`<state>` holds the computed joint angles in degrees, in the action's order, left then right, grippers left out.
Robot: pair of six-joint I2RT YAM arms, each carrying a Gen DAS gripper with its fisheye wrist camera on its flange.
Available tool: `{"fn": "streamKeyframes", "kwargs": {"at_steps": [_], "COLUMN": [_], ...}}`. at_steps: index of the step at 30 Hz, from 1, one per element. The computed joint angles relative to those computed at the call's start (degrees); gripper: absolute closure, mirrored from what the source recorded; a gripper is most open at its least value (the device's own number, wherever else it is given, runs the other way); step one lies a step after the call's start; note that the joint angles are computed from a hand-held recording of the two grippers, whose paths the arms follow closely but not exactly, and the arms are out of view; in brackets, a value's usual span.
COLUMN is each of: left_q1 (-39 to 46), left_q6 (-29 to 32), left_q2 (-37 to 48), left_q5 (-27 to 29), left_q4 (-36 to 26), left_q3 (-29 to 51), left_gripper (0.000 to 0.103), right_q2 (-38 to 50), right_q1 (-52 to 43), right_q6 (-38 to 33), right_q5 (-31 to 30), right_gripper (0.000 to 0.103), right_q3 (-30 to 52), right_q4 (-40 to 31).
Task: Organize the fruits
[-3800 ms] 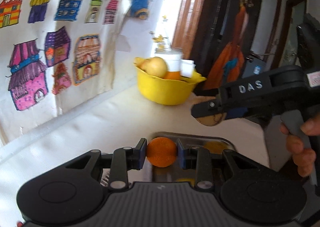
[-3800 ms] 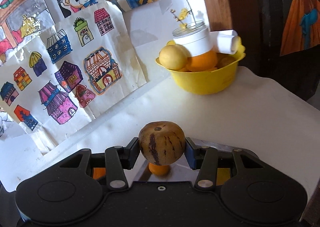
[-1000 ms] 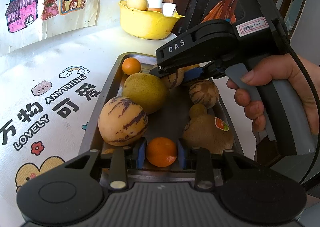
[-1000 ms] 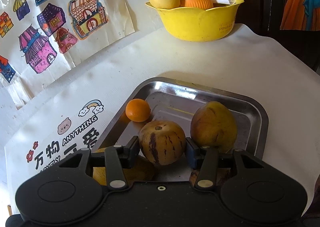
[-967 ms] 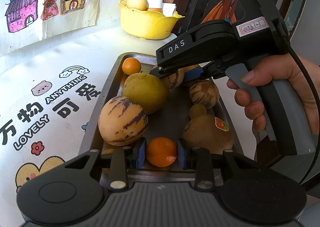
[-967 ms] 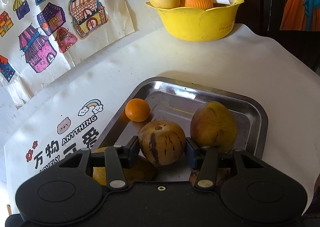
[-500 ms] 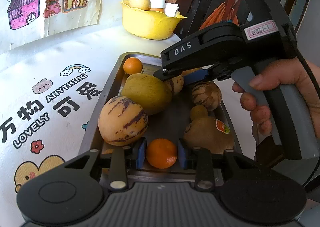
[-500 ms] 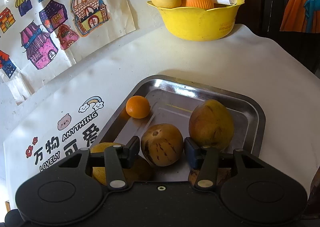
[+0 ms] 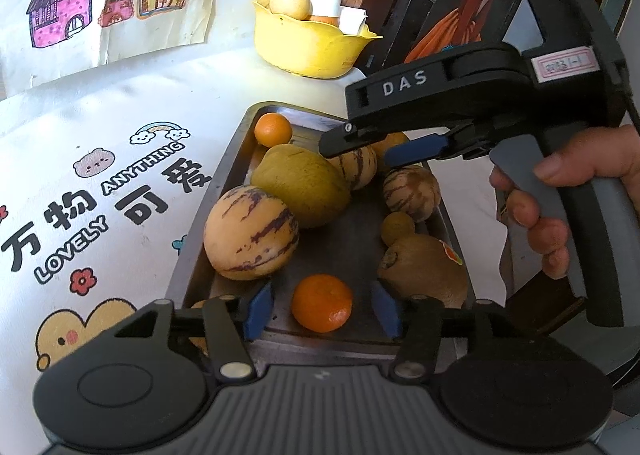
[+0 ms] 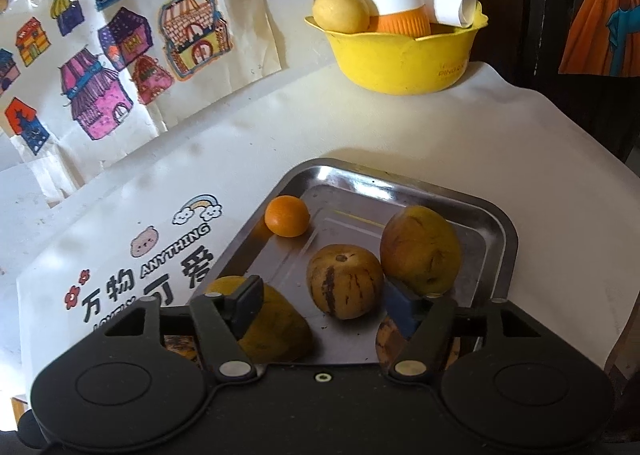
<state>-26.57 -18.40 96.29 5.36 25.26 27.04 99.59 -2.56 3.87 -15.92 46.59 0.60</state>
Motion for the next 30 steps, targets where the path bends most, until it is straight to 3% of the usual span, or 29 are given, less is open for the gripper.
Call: {"fn": "streamKeyframes", "kwargs": {"at_steps": [5,21,30], "left_q1": [-0.53,1.03,4.85], "left_q6": [-0.45,-0.83,-1.62], "left_q2": [-2.94,-18.74,-27.46], "left_q5": [-1.29,-1.82,-0.53], "left_q4": [0.04,-3.98,-7.62], "left_q3": [-1.8,-8.85,-12.98], "left_gripper": [0.023,0.009,0.001], "right_q2": [-3.78,-16.46,-27.31], "right_q1": [-0.27,-1.56,1.31], "right_q6": [0.4,1.97,2.91], "right_q5": [-0.81,-2.46,0.15], "right_gripper": [0.026,0.013,0.006], "right_q3": [-1.89,-8.98,-15.0], "right_q4": [-0.32,-2.72,-5.09]}}
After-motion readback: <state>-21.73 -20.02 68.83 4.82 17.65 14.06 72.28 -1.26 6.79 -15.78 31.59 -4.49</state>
